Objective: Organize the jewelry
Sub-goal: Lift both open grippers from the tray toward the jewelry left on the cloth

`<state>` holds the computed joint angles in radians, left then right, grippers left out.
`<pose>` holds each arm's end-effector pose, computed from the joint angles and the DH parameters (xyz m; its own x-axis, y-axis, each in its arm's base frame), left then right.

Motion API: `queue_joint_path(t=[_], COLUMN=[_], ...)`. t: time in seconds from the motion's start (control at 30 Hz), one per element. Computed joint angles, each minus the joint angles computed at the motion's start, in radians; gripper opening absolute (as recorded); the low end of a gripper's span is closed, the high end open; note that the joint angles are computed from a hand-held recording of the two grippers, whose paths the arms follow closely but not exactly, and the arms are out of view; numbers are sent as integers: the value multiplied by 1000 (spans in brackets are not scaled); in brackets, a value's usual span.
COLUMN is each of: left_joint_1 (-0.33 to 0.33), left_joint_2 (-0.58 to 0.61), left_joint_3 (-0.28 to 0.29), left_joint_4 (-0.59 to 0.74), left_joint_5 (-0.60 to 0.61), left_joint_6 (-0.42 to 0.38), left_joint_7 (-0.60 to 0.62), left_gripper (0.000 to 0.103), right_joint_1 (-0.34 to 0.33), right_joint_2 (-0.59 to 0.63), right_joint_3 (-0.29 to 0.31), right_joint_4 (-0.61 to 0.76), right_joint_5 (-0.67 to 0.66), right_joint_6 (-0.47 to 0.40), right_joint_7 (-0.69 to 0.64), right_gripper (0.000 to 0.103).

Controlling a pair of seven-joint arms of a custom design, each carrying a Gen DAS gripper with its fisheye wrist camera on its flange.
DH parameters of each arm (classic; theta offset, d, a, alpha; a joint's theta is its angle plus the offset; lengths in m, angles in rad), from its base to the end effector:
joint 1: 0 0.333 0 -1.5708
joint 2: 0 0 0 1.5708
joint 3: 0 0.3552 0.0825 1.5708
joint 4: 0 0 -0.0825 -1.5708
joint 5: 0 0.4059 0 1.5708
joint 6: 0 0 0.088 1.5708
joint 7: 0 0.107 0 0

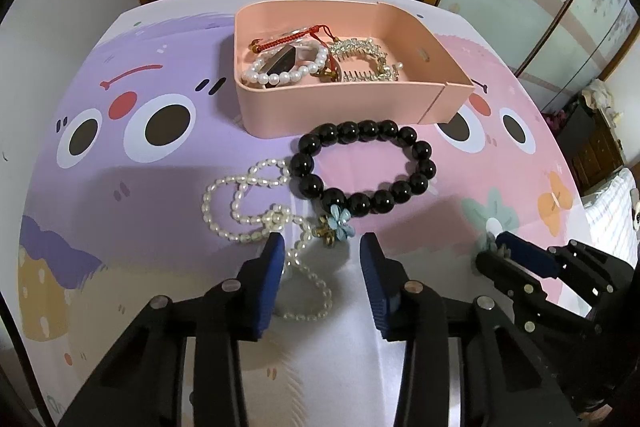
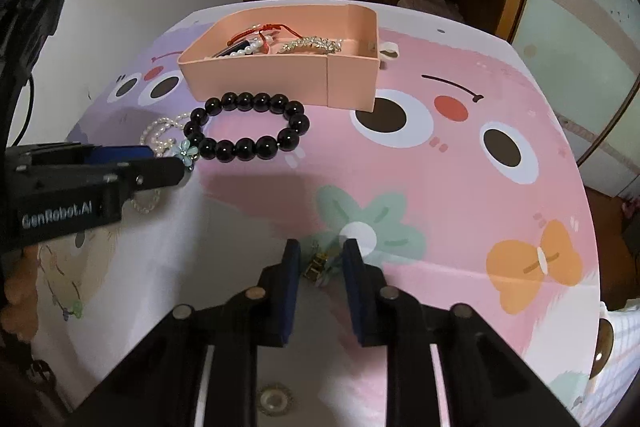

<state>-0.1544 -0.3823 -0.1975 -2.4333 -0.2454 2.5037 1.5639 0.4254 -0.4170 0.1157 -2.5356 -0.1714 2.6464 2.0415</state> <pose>0.4388 -0.1668 0.5175 -0.2126 -0.9662 0.1460 -0.8966 0.1334 -0.4222 0.3827 0.2392 0.5002 0.2140 -0.9756 -0.0485 -0.8410 -0.1587 -0.5172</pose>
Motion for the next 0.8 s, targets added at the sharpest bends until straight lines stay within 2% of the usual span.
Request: queue_joint_path(t=[0.13, 0.27, 0.73, 0.8], left_joint_1=[-5, -14, -13, -15], left_joint_2=[9, 25, 68, 67], left_joint_3=[-1, -3, -23, -25], left_joint_4=[10, 29, 69, 69], left_joint_5=[12, 18, 83, 88], left_joint_6=[-8, -23, -41, -40], left_joint_7=[25, 60, 63, 63], left_gripper=[34, 24, 23, 19], right_joint_1=[5, 14, 15, 15], right_joint_2=[-8, -16, -25, -25], right_joint_3=[-11, -26, -38, -38], right_joint_4=[-7, -17, -32, -33], right_joint_5=[17, 50, 94, 96], right_joint_6=[6, 14, 36, 37], right_joint_7=[-10, -22, -43, -44], right_gripper=[21, 21, 21, 21])
